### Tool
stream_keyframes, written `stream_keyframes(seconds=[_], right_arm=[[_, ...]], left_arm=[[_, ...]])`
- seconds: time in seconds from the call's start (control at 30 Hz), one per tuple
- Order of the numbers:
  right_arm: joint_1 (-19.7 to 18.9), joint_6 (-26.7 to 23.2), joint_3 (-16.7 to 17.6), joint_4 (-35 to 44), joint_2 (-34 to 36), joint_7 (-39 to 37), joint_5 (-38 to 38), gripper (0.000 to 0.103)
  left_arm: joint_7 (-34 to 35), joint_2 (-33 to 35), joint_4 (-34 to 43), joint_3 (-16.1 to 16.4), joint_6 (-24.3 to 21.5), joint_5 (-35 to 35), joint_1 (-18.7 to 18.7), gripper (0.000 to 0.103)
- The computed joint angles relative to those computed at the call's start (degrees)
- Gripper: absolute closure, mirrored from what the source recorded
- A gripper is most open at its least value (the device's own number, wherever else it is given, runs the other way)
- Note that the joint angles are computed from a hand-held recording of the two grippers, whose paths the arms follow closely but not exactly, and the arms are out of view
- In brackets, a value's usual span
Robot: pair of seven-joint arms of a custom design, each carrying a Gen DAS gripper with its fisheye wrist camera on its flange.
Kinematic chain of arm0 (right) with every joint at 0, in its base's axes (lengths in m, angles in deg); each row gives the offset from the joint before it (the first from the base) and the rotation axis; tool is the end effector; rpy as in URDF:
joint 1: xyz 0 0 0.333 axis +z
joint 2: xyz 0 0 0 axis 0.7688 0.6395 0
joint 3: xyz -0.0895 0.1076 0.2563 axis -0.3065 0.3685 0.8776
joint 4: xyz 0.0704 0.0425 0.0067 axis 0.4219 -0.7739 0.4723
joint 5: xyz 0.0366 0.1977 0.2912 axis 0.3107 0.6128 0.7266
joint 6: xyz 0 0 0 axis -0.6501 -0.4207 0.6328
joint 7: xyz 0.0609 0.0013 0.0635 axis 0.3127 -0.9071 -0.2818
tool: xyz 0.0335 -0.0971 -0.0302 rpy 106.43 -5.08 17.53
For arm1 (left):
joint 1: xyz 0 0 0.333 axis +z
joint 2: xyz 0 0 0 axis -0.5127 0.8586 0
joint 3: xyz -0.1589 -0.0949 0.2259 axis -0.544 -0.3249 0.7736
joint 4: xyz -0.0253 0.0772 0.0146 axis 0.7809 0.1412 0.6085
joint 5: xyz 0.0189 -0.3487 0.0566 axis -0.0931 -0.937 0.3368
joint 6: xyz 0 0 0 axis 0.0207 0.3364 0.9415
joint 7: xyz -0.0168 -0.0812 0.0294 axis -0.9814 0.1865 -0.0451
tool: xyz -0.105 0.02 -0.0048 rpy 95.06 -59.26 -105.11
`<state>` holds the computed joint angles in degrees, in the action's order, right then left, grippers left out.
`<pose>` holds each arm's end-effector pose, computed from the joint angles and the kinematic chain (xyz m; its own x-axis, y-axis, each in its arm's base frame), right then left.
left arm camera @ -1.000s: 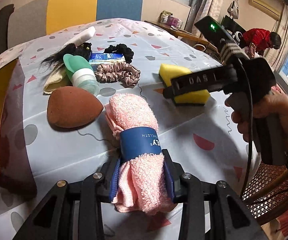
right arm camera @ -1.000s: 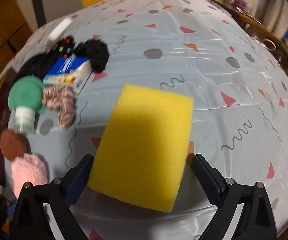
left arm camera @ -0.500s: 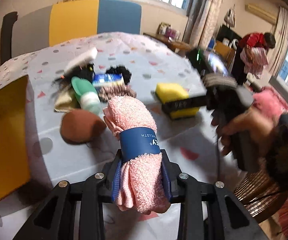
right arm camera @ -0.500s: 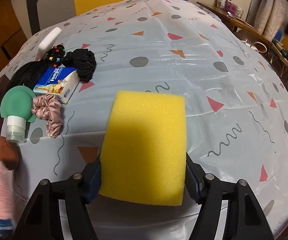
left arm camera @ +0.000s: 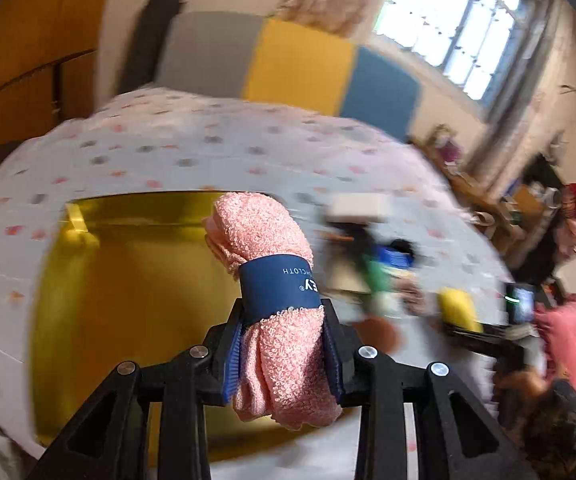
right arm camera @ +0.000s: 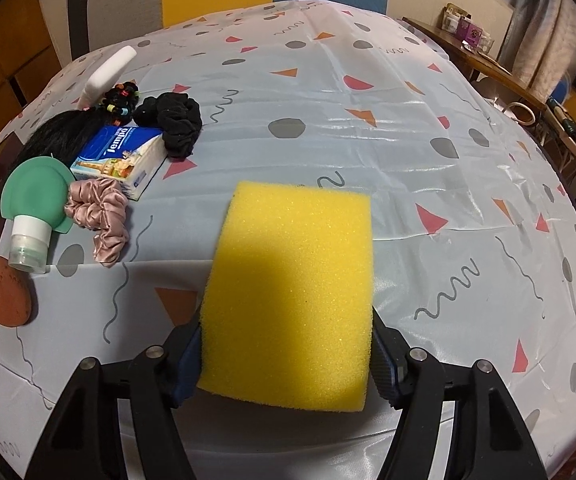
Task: Organize soft objects
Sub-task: 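Carry the pink towel into the gold tray and open the left gripper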
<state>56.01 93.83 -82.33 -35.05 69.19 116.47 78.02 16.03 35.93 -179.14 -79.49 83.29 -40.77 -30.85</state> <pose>0.7237 0.0526 0.3727 0.2686 -0.9629 0.0257 -0.8522 -0.2500 -0.4596 0.5303 -0.0645 0.4897 0.2310 -0.9372 0.2613 -0.6806 -0.3475 -0.6450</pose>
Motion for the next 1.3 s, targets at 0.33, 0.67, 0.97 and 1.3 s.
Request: stream_keyframes(seconds=[0.33, 0.67, 0.97, 1.3], right_arm=[[-0.02, 0.45, 0.06, -0.89, -0.53, -0.41, 0.15, 0.034], [-0.14, 0.45, 0.13, -0.72, -0.41, -1.01, 0.4, 0.034], [0.35, 1.09, -0.29, -1.23, -0.65, -0.87, -0.33, 0.034], [0.68, 2.29, -0.5, -2.25, -1.11, -0.89, -1.06, 0.034]], left_arm=[[8.77, 11.85, 10.78, 3.51, -10.63, -2.45, 7.85, 0.069], [1.08, 16.07, 15.94, 5.09, -17.52, 8.35, 8.2, 0.051], [-15.87, 6.18, 6.31, 5.58, -12.0, 22.18, 6.09, 0.04], [-29.42, -5.36, -4.67, -0.26, -9.78, 30.11, 5.83, 0.039]])
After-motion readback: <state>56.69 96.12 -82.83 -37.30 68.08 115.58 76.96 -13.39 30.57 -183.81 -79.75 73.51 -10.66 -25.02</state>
